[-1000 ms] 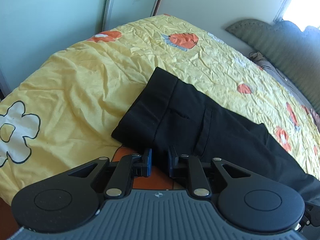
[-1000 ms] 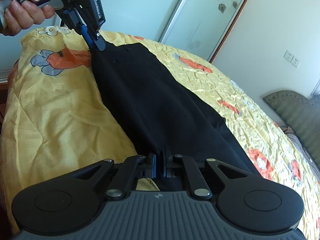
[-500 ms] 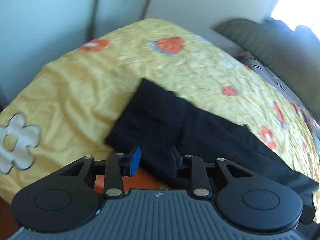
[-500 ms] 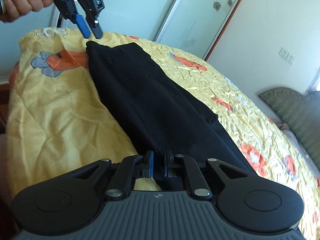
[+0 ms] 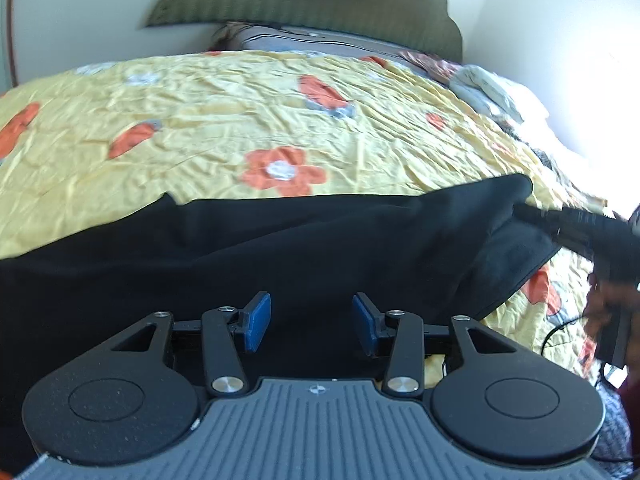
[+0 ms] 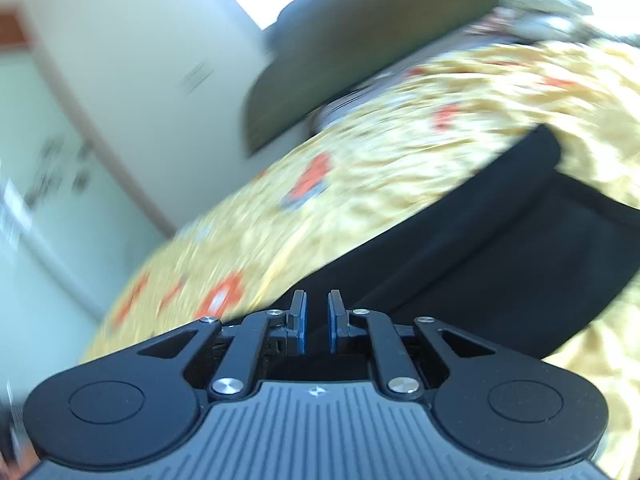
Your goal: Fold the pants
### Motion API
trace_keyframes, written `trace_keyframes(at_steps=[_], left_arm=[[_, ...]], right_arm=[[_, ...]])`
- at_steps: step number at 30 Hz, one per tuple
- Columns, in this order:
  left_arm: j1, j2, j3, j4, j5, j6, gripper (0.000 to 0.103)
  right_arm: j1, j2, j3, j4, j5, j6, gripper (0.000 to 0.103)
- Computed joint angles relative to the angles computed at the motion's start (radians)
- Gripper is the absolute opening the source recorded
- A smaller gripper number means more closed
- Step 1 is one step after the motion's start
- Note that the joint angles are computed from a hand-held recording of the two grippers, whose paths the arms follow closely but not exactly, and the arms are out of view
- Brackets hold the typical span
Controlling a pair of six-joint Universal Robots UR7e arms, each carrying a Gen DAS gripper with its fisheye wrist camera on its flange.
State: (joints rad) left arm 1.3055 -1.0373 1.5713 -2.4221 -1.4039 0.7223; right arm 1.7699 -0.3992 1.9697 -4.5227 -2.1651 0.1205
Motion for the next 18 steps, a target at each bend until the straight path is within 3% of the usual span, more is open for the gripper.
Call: trace_keyframes(at_steps=[4, 8, 10, 13, 15, 17, 18], left_arm=[[-0.004, 0.024, 0.018, -0.032, 0.032, -0.009, 0.051], [0.003, 0.028, 0.004, 0.004, 0.029, -0.025, 0.051], [0.003, 0.019, 0.008, 0.012, 0.012, -0.014, 0.051], [-0.007, 0.020, 0.016, 0.004, 0.018, -0.005, 0.055], [-0.013, 0.029, 0.016, 0.003, 0.035, -0.021, 0.055], [-0.016, 0.029, 0.021, -0.007, 0.045, -0.024, 0.055], [-0.013, 0.025, 0.024, -0.010, 0.032, -0.019, 0.055]], right_arm=[[-0.097, -0.059, 0.075, -0.031, 0.064, 0.169, 0.011], [-0.176, -0.137, 0.107, 0.118, 0.186, 0.309, 0.013], [-0.183, -0.171, 0.069, 0.216, 0.247, 0.279, 0.014], [-0.177, -0.214, -0.027, 0.395, 0.249, 0.184, 0.014], [-0.187, -0.224, -0.082, 0.475, 0.246, 0.184, 0.019], [-0.162, -0.221, -0.086, 0.453, 0.154, 0.194, 0.020], [-0.156, -0.218, -0.055, 0.380, 0.152, 0.170, 0.020]])
